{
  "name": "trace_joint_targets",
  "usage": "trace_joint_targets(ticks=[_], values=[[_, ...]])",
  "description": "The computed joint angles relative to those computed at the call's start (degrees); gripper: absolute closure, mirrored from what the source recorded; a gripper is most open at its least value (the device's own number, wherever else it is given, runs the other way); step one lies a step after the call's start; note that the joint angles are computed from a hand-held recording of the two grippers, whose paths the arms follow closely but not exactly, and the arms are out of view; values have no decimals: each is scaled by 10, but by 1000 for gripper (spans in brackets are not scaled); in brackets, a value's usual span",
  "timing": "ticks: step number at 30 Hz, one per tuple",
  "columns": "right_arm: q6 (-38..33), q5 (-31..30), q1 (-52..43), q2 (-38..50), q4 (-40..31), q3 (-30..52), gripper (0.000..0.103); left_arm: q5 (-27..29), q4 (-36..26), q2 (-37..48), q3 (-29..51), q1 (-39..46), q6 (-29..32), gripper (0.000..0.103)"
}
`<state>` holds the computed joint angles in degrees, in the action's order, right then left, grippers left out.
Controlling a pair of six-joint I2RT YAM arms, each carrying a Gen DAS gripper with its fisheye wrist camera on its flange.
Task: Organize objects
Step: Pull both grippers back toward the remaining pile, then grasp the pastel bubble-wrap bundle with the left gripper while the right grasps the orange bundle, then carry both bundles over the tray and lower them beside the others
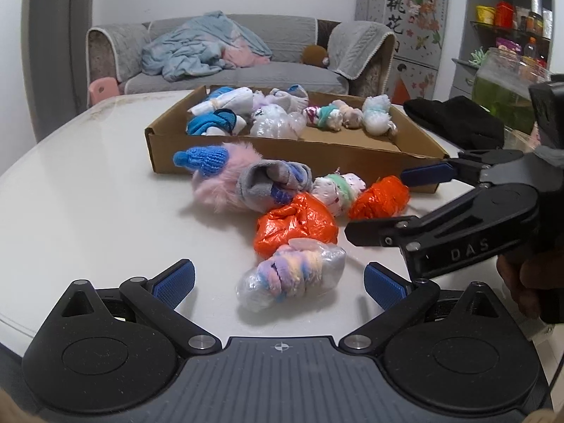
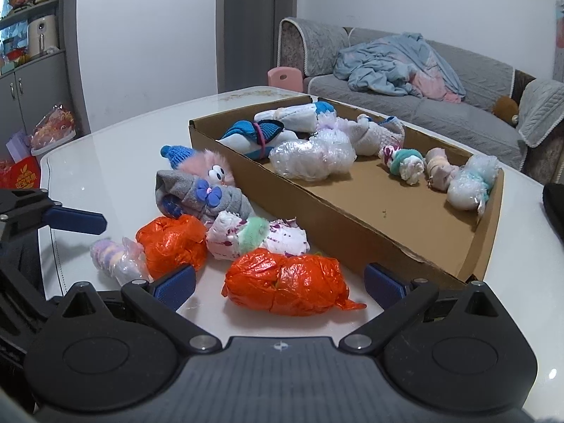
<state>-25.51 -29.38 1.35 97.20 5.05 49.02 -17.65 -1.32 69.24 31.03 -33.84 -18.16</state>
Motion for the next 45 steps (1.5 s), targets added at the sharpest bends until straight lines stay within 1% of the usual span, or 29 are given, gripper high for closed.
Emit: trace_joint_targets(ticks=[3, 5, 7, 9, 11, 12, 13, 14, 16, 17, 18, 19, 22, 27, 32, 35, 41, 45], values=[[6, 2, -3, 7, 2, 2, 3, -5, 9, 15, 2, 3, -11, 1], [8, 0, -5, 9, -2, 5, 6, -9, 14, 17, 0, 4, -12, 1], [4, -4, -7, 10, -7, 7, 8, -10, 16, 11, -5, 6, -14, 3], [6, -2, -7, 10, -10, 7, 12, -7, 17, 4, -8, 13, -12, 6], [8, -5, -8, 13, -23, 14, 25, -6, 17, -7, -15, 19, -10, 12], [8, -8, -9, 15, -28, 16, 27, -3, 15, -14, -18, 23, -9, 17], [9, -9, -10, 14, -28, 16, 28, -2, 13, -20, -20, 24, -6, 23], [10, -11, -11, 13, -28, 14, 29, -2, 11, -23, -20, 26, -2, 26], [13, -10, -11, 12, -28, 12, 31, -2, 9, -28, -22, 27, 2, 38], [15, -10, -11, 12, -27, 13, 34, 2, 7, -31, -22, 31, 3, 42], [18, -11, -12, 11, -24, 10, 35, 9, 3, -36, -22, 35, 3, 49], [21, -11, -13, 10, -21, 9, 38, 12, -1, -42, -23, 39, 1, 52], [29, -17, -19, 6, -17, 3, 39, 15, -3, -54, -31, 44, 8, 57], [33, -23, -25, -3, -7, -8, 40, 28, -11, -70, -36, 51, 28, 61], [39, -35, -39, -22, 6, -29, 41, 43, -26, -102, -39, 68, 53, 61], [31, -42, -50, -43, -1, -38, 41, 59, -45, -120, -30, 91, 71, 61], [14, -51, -75, -95, -47, -15, 41, 100, -85, -132, 32, 145, 127, 61], [11, -64, -95, -110, -81, 33, 41, 136, -114, -100, 103, 164, 147, 61]])
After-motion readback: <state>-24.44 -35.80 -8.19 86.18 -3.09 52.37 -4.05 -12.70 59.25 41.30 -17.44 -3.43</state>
